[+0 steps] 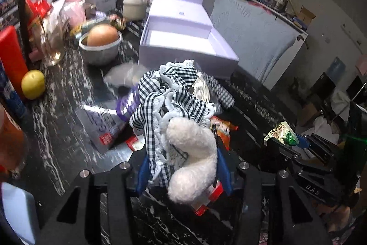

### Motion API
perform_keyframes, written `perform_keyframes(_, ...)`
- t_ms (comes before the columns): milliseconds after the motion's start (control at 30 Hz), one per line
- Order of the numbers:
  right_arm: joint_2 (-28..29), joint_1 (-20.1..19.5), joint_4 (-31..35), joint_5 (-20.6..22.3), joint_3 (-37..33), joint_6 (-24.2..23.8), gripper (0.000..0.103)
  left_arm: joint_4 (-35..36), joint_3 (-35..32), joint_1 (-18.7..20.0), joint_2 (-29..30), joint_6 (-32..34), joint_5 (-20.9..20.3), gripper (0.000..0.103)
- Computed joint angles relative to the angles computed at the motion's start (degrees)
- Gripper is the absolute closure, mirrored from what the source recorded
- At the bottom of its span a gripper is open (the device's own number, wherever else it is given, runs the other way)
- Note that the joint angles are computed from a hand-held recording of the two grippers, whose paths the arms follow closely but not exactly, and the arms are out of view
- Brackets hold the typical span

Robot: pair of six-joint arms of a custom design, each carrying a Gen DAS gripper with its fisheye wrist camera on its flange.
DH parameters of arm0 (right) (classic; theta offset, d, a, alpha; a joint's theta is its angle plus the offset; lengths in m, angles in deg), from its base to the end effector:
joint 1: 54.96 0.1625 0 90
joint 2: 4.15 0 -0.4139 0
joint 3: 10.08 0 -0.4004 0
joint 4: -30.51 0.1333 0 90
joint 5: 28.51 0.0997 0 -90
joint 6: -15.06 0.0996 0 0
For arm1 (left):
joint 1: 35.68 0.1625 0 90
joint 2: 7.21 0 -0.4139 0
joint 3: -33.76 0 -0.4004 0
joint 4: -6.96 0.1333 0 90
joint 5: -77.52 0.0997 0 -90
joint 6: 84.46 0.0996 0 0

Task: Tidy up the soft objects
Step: 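Lift and carry the plush with the left tool while the right carries the green packet into the lavender box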

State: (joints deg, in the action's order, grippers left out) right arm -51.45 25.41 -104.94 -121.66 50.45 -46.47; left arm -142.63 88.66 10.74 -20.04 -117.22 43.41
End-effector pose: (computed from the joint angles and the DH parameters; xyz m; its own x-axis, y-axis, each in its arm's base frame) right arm -0.0091 -0.8178 0.3441 -0.5913 -0.6398 0.4909 -0.7936 0.5698 -0.2133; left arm -0.4039 -0.7375 -0.0371 -0.8418 -0.2006 -0.5011 0.2400 0.6924 -0.6804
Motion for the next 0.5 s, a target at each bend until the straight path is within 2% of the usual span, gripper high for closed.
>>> perform_keyframes(233,0.93,1.28,1.05,3.01,-4.06,0.2,0.058,-2.68,-5.58,-0.69,2.31,7.14,2.49,0.054)
perform_keyframes(500,4.74,2.64,4.8,6.15,-13.2,1.96,0.058,-7.31,-18.04,-0.99,7.98,20.8,4.37,0.054)
